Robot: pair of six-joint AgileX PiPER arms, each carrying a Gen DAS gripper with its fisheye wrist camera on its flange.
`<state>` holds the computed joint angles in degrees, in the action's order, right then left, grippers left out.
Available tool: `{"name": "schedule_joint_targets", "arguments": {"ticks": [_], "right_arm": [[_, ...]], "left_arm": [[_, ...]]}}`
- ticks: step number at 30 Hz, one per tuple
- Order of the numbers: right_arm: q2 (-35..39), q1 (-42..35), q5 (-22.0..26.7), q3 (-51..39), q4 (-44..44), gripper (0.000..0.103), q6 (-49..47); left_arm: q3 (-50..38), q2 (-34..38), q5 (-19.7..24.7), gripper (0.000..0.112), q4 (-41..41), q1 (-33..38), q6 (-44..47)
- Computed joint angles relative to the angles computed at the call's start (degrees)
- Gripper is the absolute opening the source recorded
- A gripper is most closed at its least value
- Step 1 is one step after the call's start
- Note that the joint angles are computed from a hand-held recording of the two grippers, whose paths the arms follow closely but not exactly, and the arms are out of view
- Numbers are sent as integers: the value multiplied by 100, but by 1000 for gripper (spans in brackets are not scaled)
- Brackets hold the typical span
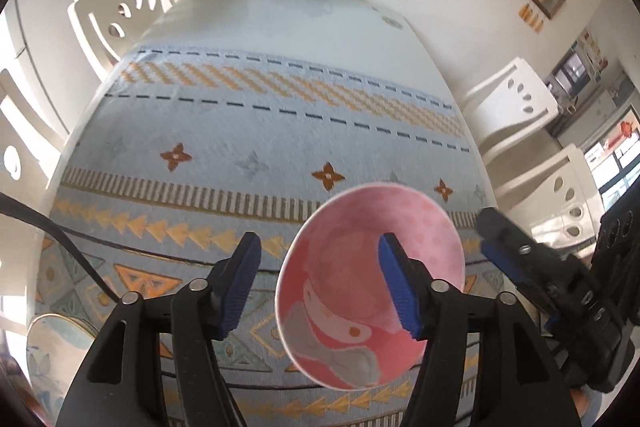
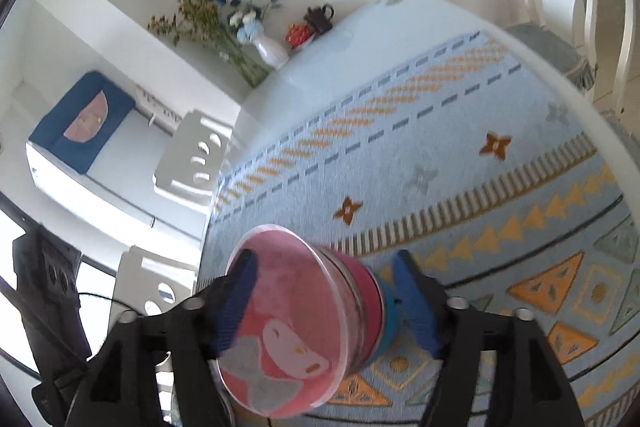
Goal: Organize plates and bowls
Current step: 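Lower the pink bowl into the stacked steel bowls and release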
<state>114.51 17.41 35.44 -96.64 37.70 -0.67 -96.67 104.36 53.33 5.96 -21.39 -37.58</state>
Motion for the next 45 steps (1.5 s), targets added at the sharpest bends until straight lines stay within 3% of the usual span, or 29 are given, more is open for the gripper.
{"name": "schedule_joint_targets", "arguments": {"ticks": [4, 10, 16, 23, 30, 36, 41, 44, 45], "right_arm": [[97, -129, 102, -155, 120, 81, -36], [758, -287, 1017, -683, 212, 82, 341], [1194, -212, 1371, -1064, -1, 86, 547], [1768, -87, 1887, -1773, -491, 87, 910], [1984, -197, 1824, -1854, -98, 99, 802], [2262, -248, 1931, -2009, 790, 103, 281], [2256, -229, 1853, -1928, 984, 103, 101], [2319, -270, 1980, -1945, 1251, 103, -10], [2407, -297, 2115, -2036, 1397, 102, -13]], "left_arm": [[72, 53, -33, 60, -188, 154, -33], [248, 220, -63, 64, -527, 312, 119], [351, 463, -273, 80, -1260, 508, 585], [-510, 1249, 547, 80, -991, 447, 404], [-104, 1221, 39, 91, -1767, 734, 852], [160, 1178, -175, 92, -2392, 970, 1203], [227, 1140, -253, 92, -2298, 922, 1054], [284, 1122, -297, 86, -2440, 920, 1085], [331, 1112, -331, 76, -2681, 931, 1206]]}}
